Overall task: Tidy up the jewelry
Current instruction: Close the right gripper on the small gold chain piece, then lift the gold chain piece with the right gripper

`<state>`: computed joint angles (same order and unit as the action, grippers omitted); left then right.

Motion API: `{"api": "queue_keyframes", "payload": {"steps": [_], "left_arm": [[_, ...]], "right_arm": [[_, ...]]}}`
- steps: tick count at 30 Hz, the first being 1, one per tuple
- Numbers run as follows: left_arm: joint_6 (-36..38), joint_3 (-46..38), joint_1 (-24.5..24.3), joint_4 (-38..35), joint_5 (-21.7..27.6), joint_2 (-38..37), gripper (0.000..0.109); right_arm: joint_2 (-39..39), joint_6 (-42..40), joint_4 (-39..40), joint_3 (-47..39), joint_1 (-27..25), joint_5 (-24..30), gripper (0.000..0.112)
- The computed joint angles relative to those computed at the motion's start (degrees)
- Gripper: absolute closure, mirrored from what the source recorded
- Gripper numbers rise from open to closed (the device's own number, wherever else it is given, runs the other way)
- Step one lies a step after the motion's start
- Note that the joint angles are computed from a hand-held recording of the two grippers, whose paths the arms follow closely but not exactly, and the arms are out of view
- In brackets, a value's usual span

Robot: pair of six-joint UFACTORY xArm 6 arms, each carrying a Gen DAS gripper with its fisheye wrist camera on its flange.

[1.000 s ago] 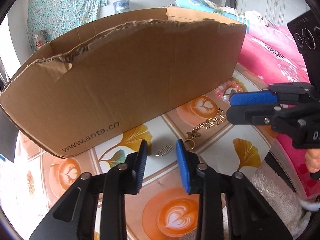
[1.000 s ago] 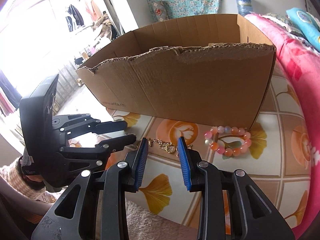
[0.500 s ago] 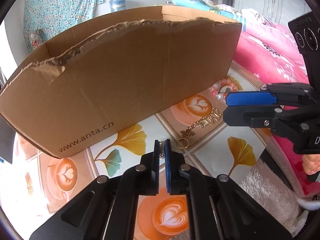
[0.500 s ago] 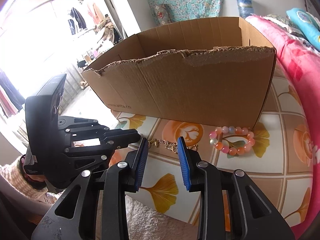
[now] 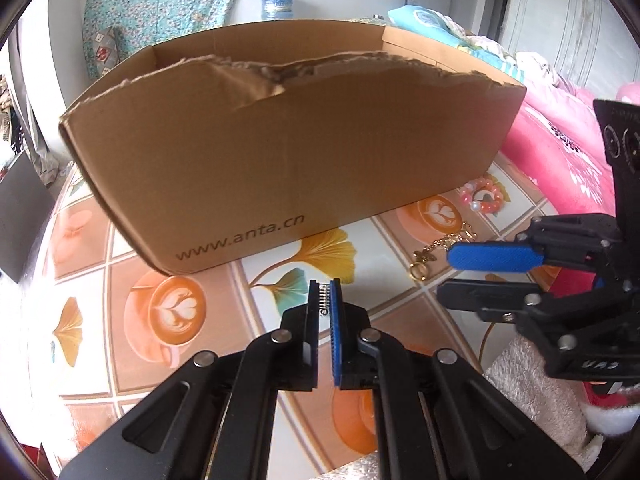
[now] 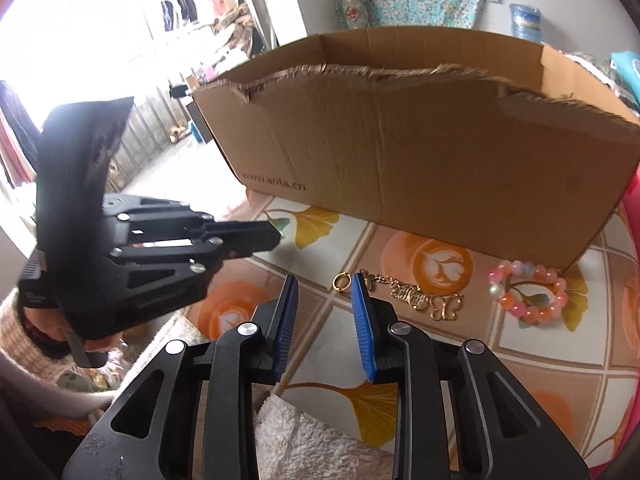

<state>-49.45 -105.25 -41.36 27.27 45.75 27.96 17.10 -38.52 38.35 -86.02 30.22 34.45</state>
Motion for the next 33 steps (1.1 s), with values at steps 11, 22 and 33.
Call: {"api": "queue_keyframes", "payload": {"steps": [11, 22, 33], "left_arm": [[-0.4, 6.2, 1.2, -0.6, -5.2, -3.3, 0.104], [-1.7, 8.6, 1.6, 0.1, -7.3, -4.6, 0.104], [-3.8, 10.5, 1.4, 2.0, -7.3, -6.1, 0.104]], "right_arm": [[3.2, 8.4, -15.7, -2.2, 2.5, -4.3, 0.098], [5.4, 9.4, -16.6, -5.0, 3.4, -4.0, 0.111], [0.7, 8.5, -15.4, 0.2, 3.1, -5.5, 0.112]]}}
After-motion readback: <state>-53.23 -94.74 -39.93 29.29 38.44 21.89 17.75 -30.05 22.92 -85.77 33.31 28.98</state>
